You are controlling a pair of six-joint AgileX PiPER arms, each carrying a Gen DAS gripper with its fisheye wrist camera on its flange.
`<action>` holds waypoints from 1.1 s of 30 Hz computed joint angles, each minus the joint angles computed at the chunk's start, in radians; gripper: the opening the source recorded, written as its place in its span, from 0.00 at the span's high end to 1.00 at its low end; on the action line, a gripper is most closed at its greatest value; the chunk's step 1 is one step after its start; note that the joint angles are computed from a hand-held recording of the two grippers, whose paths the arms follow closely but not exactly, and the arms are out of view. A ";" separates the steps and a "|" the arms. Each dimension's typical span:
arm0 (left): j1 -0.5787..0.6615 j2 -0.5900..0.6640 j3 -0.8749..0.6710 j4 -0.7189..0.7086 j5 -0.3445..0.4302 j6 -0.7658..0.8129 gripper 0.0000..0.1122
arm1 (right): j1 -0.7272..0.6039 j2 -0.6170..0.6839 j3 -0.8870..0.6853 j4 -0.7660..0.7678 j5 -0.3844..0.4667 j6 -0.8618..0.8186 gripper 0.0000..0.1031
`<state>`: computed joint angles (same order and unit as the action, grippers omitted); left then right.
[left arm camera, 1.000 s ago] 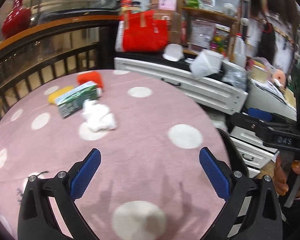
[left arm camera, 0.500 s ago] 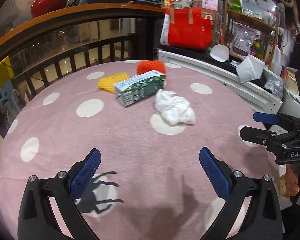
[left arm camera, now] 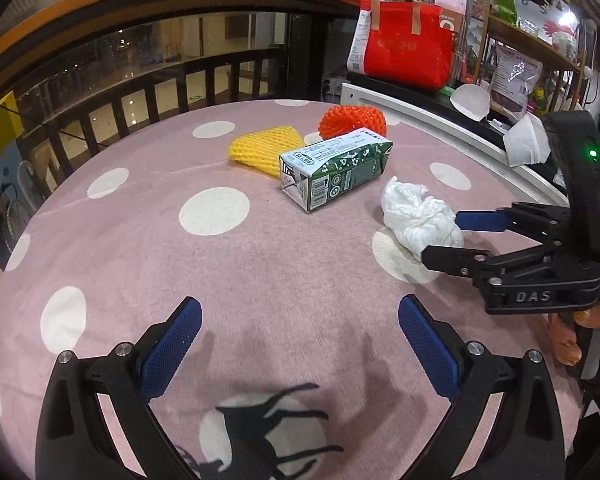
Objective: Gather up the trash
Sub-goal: 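Grasp the crumpled white tissue with the right gripper while the left gripper grasps the green milk carton, then carry the white tissue and green milk carton toward the black bin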
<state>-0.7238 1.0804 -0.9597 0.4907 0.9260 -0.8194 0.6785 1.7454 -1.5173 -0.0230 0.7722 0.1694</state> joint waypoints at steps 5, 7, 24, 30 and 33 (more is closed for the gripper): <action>0.097 0.061 -0.043 -0.058 -0.062 0.155 0.13 | -0.045 0.052 -0.056 0.089 0.042 -0.079 0.63; 0.150 0.097 -0.082 -0.115 -0.090 0.248 0.13 | -0.054 0.041 -0.043 0.126 0.033 -0.108 0.68; 0.242 0.607 -0.651 -0.361 0.081 0.830 0.15 | -0.154 -0.272 0.294 0.320 0.000 -0.301 0.70; 0.217 0.722 -0.767 -0.291 0.173 0.889 0.29 | -0.226 -0.363 0.391 0.370 0.000 -0.335 0.70; 0.212 0.746 -0.790 -0.259 0.189 0.895 0.40 | -0.257 -0.393 0.423 0.368 -0.002 -0.333 0.70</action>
